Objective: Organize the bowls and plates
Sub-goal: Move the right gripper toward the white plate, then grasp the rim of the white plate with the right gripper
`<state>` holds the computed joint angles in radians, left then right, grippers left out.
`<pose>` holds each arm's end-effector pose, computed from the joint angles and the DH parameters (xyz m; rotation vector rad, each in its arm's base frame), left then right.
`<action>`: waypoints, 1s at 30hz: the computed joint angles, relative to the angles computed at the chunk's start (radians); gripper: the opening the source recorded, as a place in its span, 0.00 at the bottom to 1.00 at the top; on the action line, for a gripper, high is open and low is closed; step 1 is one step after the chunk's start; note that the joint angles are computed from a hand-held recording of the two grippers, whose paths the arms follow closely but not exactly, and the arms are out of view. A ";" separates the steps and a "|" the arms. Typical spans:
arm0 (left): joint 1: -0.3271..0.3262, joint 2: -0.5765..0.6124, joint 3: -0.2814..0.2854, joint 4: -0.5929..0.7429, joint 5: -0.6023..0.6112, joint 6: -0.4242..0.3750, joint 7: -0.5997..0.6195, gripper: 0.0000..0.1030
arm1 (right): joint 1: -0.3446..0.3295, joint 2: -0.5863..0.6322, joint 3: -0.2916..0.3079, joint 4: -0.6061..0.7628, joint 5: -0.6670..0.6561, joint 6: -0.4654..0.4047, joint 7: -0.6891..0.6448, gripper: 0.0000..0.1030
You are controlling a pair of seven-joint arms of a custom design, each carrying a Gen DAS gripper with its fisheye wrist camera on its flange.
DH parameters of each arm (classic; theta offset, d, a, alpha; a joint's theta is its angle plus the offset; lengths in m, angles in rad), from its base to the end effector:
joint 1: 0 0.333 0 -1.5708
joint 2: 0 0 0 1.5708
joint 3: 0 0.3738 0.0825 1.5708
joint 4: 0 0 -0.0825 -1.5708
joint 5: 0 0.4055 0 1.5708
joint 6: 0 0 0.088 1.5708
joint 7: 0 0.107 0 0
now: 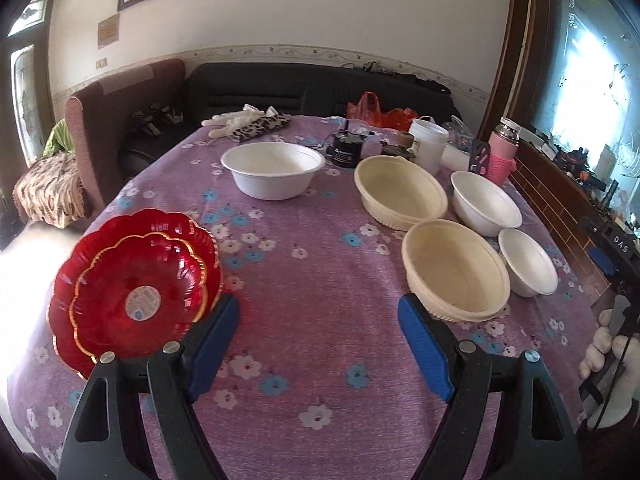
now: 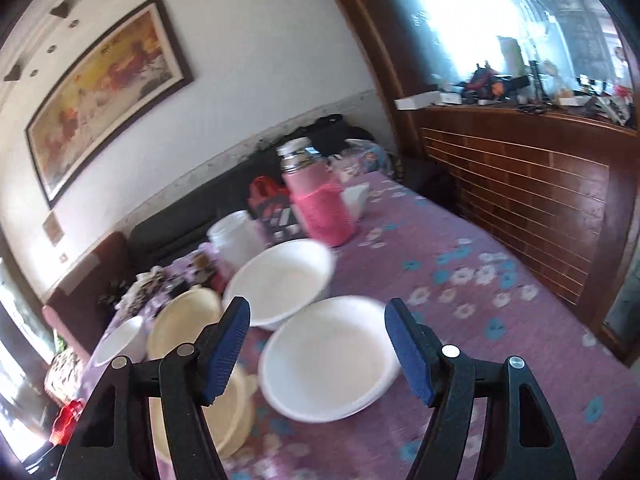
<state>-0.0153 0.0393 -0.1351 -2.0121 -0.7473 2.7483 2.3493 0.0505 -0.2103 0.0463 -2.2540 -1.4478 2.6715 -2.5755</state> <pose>0.6232 -0.0655 0.5539 -1.5118 2.1157 -1.0398 0.5179 0.0817 0.5458 -0.7485 2.0538 -0.9522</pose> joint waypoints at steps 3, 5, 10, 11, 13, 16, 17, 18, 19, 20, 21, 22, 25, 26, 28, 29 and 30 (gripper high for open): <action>0.002 0.036 -0.001 0.070 0.020 -0.131 -0.055 0.78 | -0.021 0.002 -0.023 -0.016 0.022 0.011 0.014 0.72; 0.004 0.058 -0.005 0.111 0.023 -0.203 -0.090 0.78 | -0.034 0.011 -0.033 -0.031 0.027 0.024 0.051 0.72; -0.007 0.048 -0.028 0.105 -0.009 -0.198 -0.051 0.78 | -0.059 0.097 -0.094 -0.039 0.233 0.223 -0.124 0.65; -0.011 0.047 -0.030 0.099 -0.015 -0.197 -0.047 0.78 | -0.059 0.116 -0.100 -0.040 0.307 0.248 -0.192 0.58; -0.017 0.053 -0.030 0.100 -0.006 -0.211 -0.053 0.78 | -0.067 0.152 -0.108 -0.045 0.410 0.329 -0.288 0.49; -0.024 0.058 -0.030 0.093 0.018 -0.226 -0.074 0.78 | -0.069 0.170 -0.098 -0.052 0.498 0.330 -0.360 0.22; -0.023 0.055 -0.030 0.088 0.011 -0.233 -0.070 0.78 | -0.070 0.171 -0.096 -0.053 0.498 0.334 -0.359 0.14; -0.022 0.050 -0.030 0.083 0.004 -0.236 -0.066 0.78 | -0.076 0.170 -0.097 -0.061 0.487 0.357 -0.342 0.13; -0.022 0.045 -0.030 0.080 -0.001 -0.240 -0.063 0.78 | -0.080 0.167 -0.096 -0.069 0.482 0.362 -0.326 0.12; -0.022 0.039 -0.030 0.080 -0.007 -0.250 -0.057 0.78 | -0.081 0.163 -0.095 -0.077 0.493 0.367 -0.325 0.10; -0.023 0.033 -0.030 0.082 -0.013 -0.262 -0.047 0.78 | -0.078 0.156 -0.094 -0.087 0.532 0.366 -0.354 0.10; -0.025 0.028 -0.032 0.087 -0.020 -0.277 -0.031 0.78 | -0.066 0.142 -0.092 -0.096 0.602 0.336 -0.412 0.09; -0.042 0.026 -0.038 0.113 -0.005 -0.318 -0.012 0.78 | -0.056 0.090 -0.068 -0.107 0.674 0.213 -0.500 0.08; -0.049 0.028 -0.041 0.126 -0.001 -0.338 -0.013 0.78 | -0.045 0.064 -0.066 -0.119 0.716 0.177 -0.556 0.08; -0.066 0.030 -0.052 0.137 0.004 -0.362 0.000 0.78 | -0.031 0.025 -0.067 -0.140 0.797 0.130 -0.652 0.08; -0.079 0.030 -0.060 0.138 0.013 -0.363 0.008 0.78 | -0.028 0.003 -0.068 -0.153 0.829 0.114 -0.691 0.07; -0.093 0.033 -0.067 0.139 0.025 -0.358 0.010 0.78 | -0.023 -0.020 -0.070 -0.168 0.865 0.099 -0.733 0.07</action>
<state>-0.1079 0.0719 -0.2022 -1.8727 -0.7227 2.3908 2.3590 0.0272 -0.2305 -0.0239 -2.4224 -0.5832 2.7708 -3.3086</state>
